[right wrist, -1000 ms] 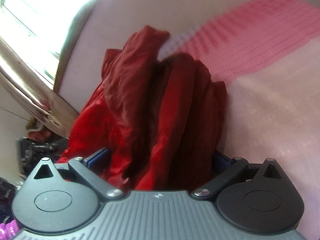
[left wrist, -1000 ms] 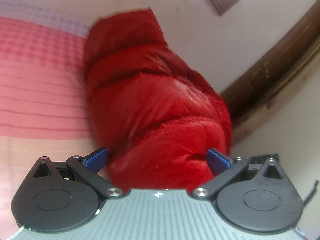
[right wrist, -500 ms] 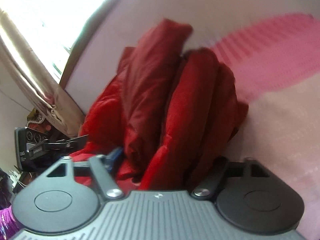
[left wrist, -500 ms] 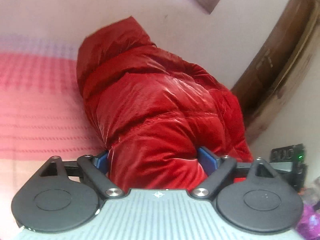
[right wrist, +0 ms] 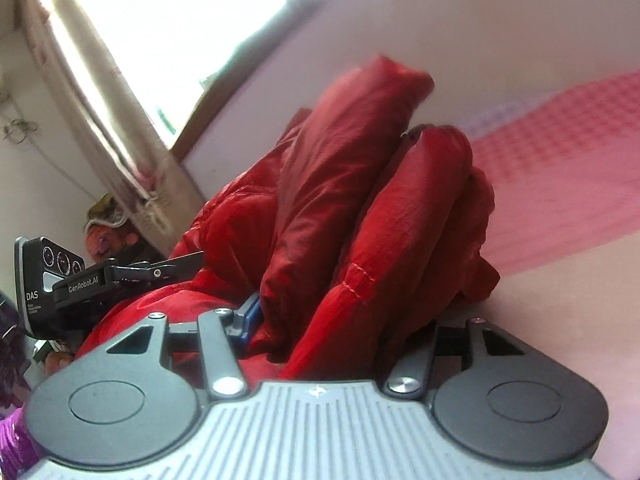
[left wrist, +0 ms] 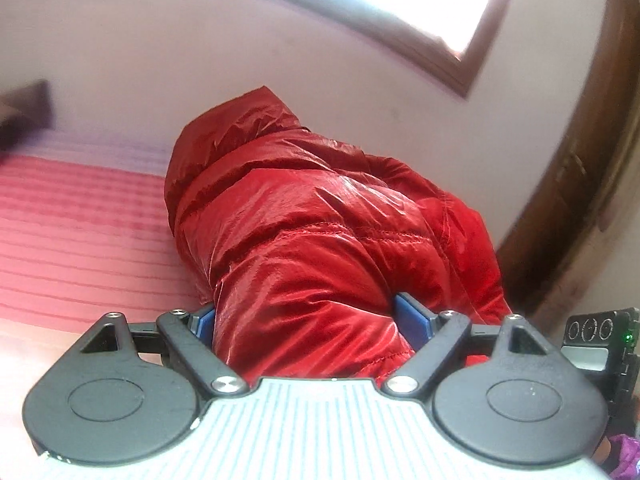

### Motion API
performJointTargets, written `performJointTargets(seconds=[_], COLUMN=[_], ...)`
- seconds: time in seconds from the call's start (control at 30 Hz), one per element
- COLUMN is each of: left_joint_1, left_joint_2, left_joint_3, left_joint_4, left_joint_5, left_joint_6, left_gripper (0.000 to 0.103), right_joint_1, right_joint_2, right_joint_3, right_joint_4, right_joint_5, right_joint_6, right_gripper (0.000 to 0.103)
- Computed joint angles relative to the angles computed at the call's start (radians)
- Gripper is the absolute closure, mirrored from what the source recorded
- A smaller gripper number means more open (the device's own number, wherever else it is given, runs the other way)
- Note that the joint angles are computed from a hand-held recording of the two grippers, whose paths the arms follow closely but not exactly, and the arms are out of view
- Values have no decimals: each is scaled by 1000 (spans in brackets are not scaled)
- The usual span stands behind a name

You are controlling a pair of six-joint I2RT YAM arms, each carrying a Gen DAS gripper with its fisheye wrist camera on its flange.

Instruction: Fold large clothes

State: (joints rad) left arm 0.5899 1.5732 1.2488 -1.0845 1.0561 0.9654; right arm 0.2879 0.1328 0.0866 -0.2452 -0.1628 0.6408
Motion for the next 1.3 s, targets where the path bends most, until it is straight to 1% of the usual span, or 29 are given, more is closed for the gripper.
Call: performJointTargets(seconds=[0.03, 0.1, 0.2, 0.3, 0.33, 0.4, 0.5, 0.67, 0.73, 0.8, 0.9, 0.97, 1.0, 1.07, 1.1, 1.17, 1.2, 1.23, 1.3], left_joint_1=[10, 23, 39, 39, 34, 41, 42, 24, 21, 26, 57, 71, 81, 96, 96, 92, 93, 94, 94], left_joint_2=[-12, -35, -64, -78, -80, -100, -137, -168, -132, -90, -8, 14, 26, 0, -23, -57, -78, -95, -106], left_joint_3=[-8, -28, -58, -82, -94, -121, -169, -222, -198, -180, -136, -154, -162, -205, -240, -308, -332, -352, -367], left_joint_4=[23, 68, 152, 264, 311, 367, 460, 603, 635, 662, 664, 695, 711, 747, 793, 898, 923, 944, 976], left_joint_5=[1, -2, -11, -32, -42, -55, -82, -141, -165, -185, -202, -211, -206, -211, -226, -259, -267, -276, -293], left_joint_6=[-24, -70, -144, -251, -294, -349, -425, -559, -582, -585, -546, -524, -518, -518, -524, -532, -528, -523, -527], left_gripper=[19, 19, 19, 19, 19, 19, 19, 19, 19, 19, 19, 18, 14, 6, 0, 0, 0, 0, 0], right_joint_1=[55, 164, 267, 322, 336, 359, 386, 417, 422, 429, 437, 447, 448, 441, 443, 454, 460, 465, 467], right_joint_2=[84, 318, 628, 899, 966, 1087, 1238, 1435, 1520, 1589, 1677, 1709, 1717, 1733, 1733, 1738, 1735, 1747, 1746], right_joint_3=[1, 12, 55, 145, 176, 245, 356, 527, 595, 643, 699, 720, 719, 711, 703, 715, 713, 740, 745], right_joint_4=[90, 327, 612, 803, 841, 901, 944, 973, 988, 1004, 1009, 990, 988, 1014, 1016, 1004, 997, 978, 971], right_joint_5=[40, 114, 165, 179, 179, 175, 171, 156, 144, 140, 134, 141, 143, 125, 130, 148, 164, 173, 176], right_joint_6=[10, 25, 34, 30, 28, 27, 25, 24, 30, 41, 60, 54, 54, 76, 68, 53, 45, 45, 50], right_gripper=[48, 48, 48, 48, 48, 48, 48, 48, 48, 48, 48, 48, 48, 45, 43, 39, 37, 33, 31])
